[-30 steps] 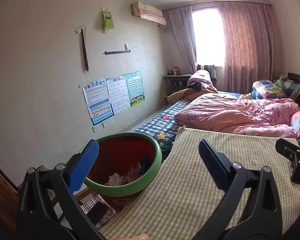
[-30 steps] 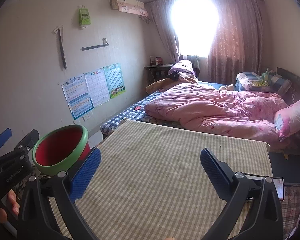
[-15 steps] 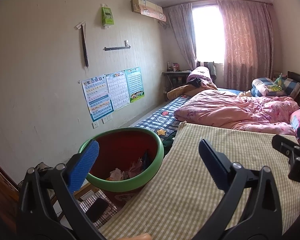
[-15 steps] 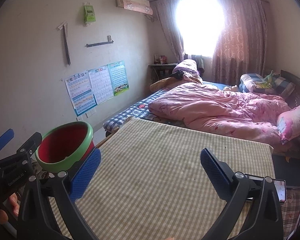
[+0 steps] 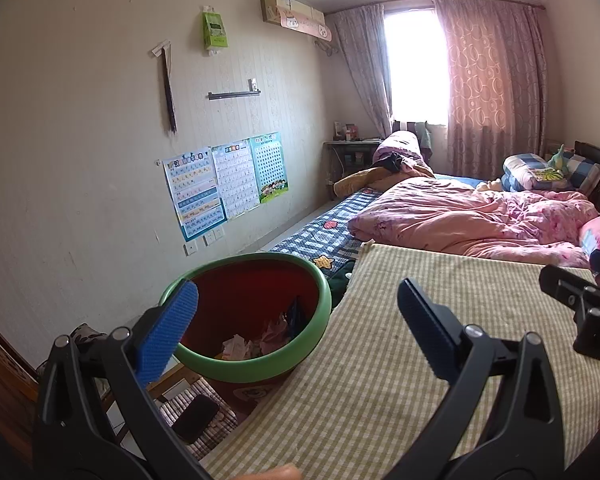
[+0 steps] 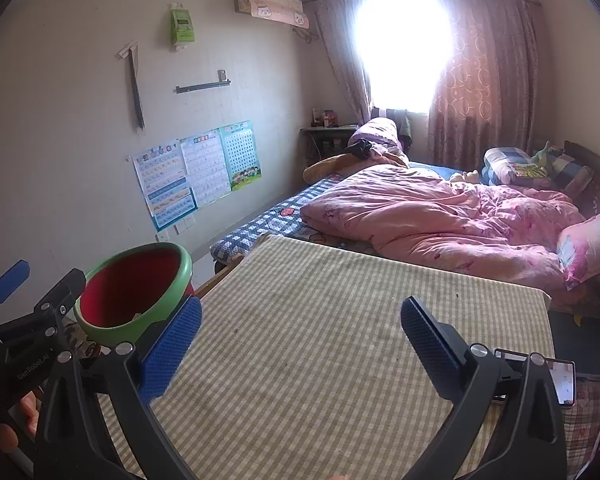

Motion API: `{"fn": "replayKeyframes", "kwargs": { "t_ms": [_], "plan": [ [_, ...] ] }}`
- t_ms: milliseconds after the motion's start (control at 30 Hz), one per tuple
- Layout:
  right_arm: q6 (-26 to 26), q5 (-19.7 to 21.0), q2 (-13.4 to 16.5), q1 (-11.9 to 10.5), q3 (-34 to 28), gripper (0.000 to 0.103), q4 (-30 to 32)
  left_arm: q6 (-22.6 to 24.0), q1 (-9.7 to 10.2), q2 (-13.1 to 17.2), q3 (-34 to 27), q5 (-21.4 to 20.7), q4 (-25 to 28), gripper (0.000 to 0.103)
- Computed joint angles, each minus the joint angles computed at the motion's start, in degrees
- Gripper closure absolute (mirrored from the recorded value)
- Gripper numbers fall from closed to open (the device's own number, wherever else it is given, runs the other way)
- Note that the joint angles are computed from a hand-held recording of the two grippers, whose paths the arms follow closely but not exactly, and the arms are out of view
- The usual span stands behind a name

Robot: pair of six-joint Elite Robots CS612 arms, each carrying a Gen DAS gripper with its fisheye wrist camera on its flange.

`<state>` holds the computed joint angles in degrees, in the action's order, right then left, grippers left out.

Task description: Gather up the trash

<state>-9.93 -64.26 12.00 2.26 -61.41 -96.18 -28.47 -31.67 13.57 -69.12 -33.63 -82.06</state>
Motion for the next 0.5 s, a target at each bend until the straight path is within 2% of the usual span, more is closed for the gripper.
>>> {"fn": "replayKeyframes", "kwargs": {
  "t_ms": [500],
  "plan": [
    [0.0, -0.2, 0.0, 0.0, 0.1, 0.006, 0.4, -0.1, 0.2, -0.1, -0.1, -0.8, 0.7, 0.005]
  ]
}}
